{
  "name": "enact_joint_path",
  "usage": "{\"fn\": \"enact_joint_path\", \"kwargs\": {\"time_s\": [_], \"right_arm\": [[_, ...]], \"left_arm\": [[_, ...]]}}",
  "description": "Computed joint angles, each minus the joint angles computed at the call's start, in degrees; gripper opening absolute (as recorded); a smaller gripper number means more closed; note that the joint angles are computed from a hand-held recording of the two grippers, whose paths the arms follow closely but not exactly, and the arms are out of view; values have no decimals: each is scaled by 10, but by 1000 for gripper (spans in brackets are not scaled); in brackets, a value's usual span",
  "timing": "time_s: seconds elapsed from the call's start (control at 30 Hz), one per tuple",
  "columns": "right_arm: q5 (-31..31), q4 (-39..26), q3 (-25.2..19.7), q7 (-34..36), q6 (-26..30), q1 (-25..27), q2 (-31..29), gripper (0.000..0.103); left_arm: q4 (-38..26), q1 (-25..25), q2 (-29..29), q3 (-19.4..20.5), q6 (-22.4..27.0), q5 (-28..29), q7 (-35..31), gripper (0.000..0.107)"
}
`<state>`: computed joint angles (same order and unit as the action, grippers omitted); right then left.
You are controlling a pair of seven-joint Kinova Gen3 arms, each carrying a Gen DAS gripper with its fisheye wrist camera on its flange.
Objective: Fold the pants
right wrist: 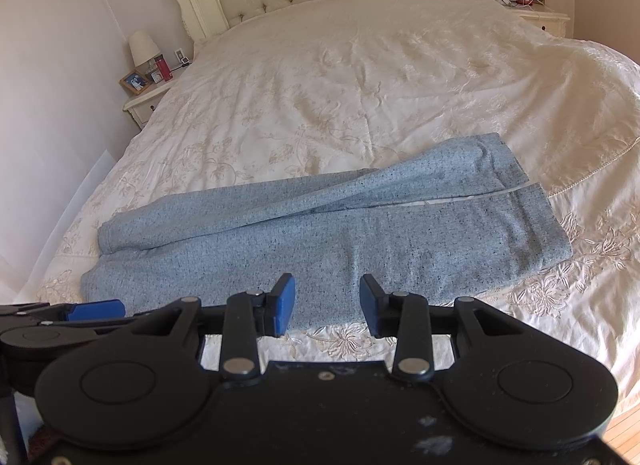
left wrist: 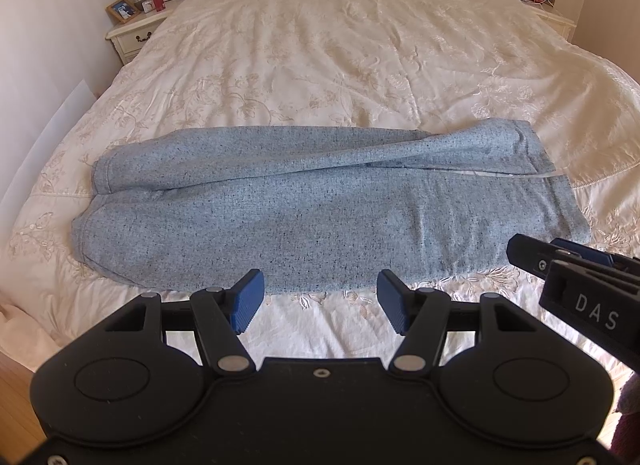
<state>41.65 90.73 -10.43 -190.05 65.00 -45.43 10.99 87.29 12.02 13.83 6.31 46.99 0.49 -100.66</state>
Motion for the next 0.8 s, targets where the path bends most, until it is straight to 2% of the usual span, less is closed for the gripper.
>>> {"fn": "enact_joint_path", "kwargs": {"time_s": [0.3,0.43,0.53,0.7,0.8], "right_arm": [[-27,-4,7,14,-25,16,9,40],[-45,16,15,-9,-74,28,11,42],[-66,32,23,-29,-107,39,18,43],[-93,39,40,-37,-92,48,45,44],[-106,60,55,-70,-85,56,51,44]], "left_arm": [[-30,8,23,-3,27,-11,18,64],[-55,-5,46,-3,51,3,9,65],[-64,-11,67,-9,51,5,12,65],[-79,-16,116,-31,30,-22,30,65],[-102,-13,153,-43,27,-51,37,65]]}}
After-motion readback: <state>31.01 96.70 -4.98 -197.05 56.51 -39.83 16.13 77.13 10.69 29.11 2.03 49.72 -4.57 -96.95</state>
